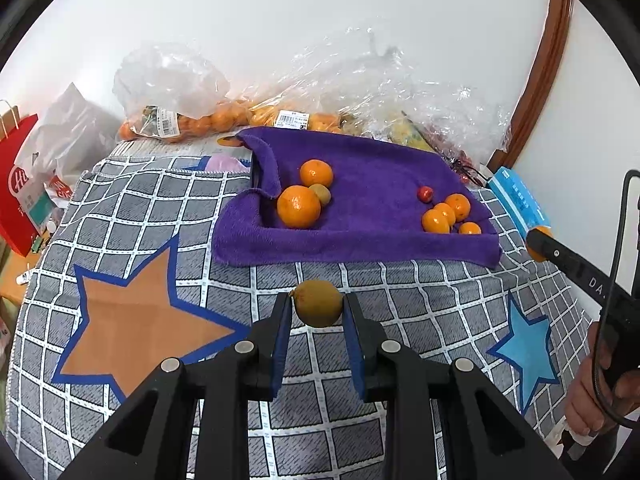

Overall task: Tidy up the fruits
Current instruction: 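Lower both held fruits onto the purple towel beside the other oranges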

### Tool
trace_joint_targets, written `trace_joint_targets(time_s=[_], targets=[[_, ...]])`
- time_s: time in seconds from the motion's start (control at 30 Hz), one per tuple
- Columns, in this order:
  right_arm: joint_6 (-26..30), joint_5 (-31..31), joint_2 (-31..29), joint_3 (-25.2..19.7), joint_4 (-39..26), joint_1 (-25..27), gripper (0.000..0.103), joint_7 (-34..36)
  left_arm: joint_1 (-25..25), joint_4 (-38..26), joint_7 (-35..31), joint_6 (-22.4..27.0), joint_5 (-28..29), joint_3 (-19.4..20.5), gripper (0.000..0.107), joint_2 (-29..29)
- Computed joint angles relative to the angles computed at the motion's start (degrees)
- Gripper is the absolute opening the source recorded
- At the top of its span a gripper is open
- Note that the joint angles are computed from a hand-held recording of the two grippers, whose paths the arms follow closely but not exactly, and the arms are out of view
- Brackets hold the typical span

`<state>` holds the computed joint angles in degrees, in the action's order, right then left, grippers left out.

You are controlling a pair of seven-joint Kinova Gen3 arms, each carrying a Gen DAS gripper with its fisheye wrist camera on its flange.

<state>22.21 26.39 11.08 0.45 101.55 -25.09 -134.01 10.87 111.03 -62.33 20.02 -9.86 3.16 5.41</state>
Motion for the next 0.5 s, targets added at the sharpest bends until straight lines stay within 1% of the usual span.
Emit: trace_joint_targets(time_s=[0.13, 0.2, 0.37, 0.5], targets=[[0.6, -1.2, 0.6, -0.4, -1.2, 0.8, 0.035, 1.8, -2.0, -1.1, -3.9, 0.2, 4.2, 0.7, 0.025, 0.3], [0.7, -1.4, 1.0, -0.3, -1.9, 0.8, 0.035, 2.3, -2.1, -1.8, -4.4, 0.7, 4.8, 0.5, 0.025, 0.5], [0.4, -4.4, 2.3, -1.0, -3.7, 2.2, 0.035, 6.5, -1.9, -3.5, -3.8, 1.5, 4.6, -0.1, 0.025, 1.2], [0.9, -5.2, 3.4, -0.4, -5.5, 1.8, 0.035, 8.2, -3.7, -5.4, -7.3, 2.5, 8.4, 0.9, 0.025, 2.4]])
